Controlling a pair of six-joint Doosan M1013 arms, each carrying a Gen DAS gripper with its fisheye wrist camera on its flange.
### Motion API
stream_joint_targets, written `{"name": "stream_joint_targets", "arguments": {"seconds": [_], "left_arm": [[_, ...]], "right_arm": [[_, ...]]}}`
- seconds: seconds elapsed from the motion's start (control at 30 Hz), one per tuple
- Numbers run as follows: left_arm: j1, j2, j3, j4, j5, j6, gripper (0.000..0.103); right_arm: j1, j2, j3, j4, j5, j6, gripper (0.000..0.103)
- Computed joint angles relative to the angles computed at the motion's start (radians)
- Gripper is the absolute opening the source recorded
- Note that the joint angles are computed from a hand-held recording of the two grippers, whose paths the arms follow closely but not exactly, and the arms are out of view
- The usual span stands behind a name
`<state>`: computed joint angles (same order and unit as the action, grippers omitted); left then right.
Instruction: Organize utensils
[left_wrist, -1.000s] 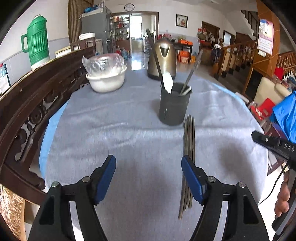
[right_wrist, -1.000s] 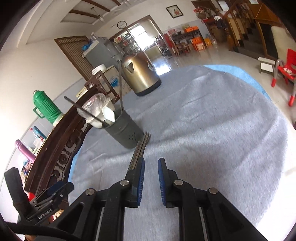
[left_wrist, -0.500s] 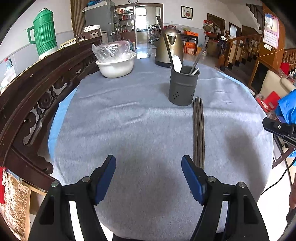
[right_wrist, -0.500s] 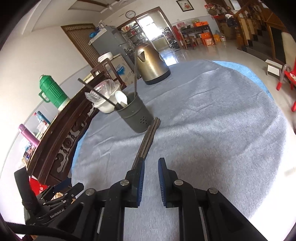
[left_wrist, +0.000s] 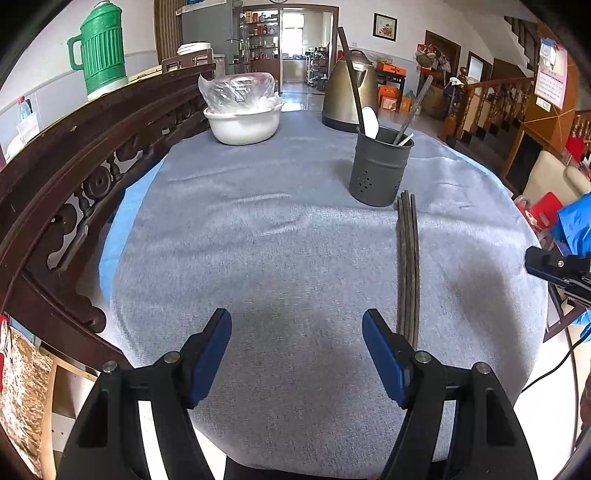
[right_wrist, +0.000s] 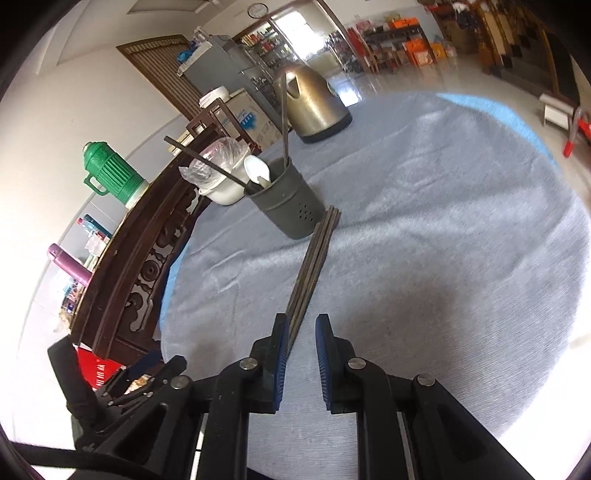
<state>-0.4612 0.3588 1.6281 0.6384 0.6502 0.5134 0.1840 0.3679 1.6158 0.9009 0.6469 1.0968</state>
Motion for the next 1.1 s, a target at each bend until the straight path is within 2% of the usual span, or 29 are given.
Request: {"name": "stream_joint_targets", "arguments": {"seconds": [0.37,0.43,0.53,0.77,0.97,1.1], "left_arm": [[0.028,0.005,0.014,-0.087,-0.044,0.046,0.074],[0.033,0.008,0.014,-0.129,-0.048,0.071,0.074],[0.037,0.013,0.012,-0.208,-0.056,0.150,0.074],[0.027,0.018,0.009,-0.219,-0.059,0.195,0.074],[0.031,0.024,0.001,-0.242,-0.047,0.209,0.074],[0.030,0.025,-0.001,-0.236,-0.040,0.202,0.074]], "right_arm": [[0.019,0.093,-0.105,-0.124,0.053,0.165,0.017],[0.020,0.118,-0.131,-0.143,0.072,0.209,0.025],[0.021,0.147,-0.154,-0.137,0.097,0.242,0.028],[0.030,0.199,-0.210,-0.191,0.062,0.314,0.028],[0.034,0.263,-0.301,-0.195,0.104,0.352,0.028],[0.051,0.290,-0.340,-0.264,0.089,0.417,0.027]]}}
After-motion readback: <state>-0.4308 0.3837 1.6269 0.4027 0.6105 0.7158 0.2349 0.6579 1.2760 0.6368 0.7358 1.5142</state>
